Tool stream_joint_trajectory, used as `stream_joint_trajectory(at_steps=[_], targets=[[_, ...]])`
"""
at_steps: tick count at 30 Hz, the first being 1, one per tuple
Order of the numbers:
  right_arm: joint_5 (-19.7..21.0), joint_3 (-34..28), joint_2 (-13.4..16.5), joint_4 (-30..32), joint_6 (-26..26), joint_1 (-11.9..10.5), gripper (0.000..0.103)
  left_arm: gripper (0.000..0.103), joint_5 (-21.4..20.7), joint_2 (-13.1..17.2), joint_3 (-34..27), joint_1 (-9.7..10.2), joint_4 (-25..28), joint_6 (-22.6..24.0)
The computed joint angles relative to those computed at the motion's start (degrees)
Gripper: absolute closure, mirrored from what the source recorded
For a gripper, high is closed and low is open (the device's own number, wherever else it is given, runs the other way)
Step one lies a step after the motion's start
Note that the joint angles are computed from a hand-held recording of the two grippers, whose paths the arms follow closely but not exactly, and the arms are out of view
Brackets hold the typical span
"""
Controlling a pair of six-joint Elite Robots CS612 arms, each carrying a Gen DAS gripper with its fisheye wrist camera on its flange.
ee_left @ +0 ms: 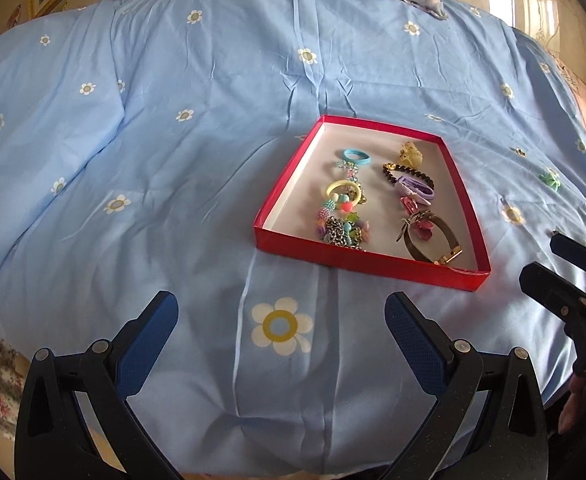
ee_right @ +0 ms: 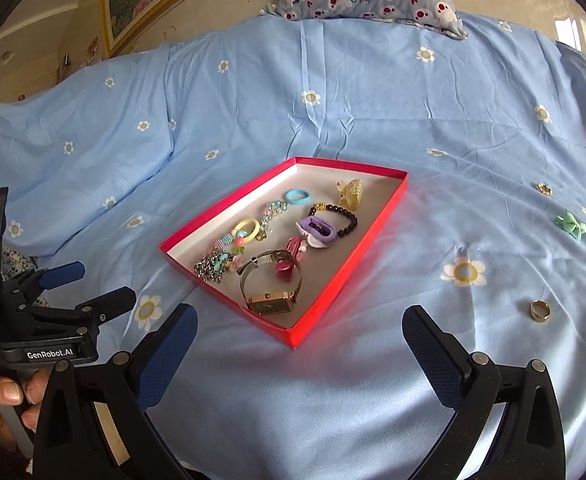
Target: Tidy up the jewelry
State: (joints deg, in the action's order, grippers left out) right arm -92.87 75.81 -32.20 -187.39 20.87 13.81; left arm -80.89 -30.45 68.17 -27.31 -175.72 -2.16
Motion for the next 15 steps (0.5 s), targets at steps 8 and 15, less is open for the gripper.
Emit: stream_joint_trajectory(at_steps=[8,15], targets=[[-1.1,0.5,-0.8,-0.2,-0.9,0.7,0.0,0.0,1.7,-1.8,2.4,-0.41,-1.7,1.3],[-1.3,1.1,-1.4,-1.1,0.4,0.6,0.0,0.0,2.7,-2.6,3.5,-0.72,-3.3,2.2]])
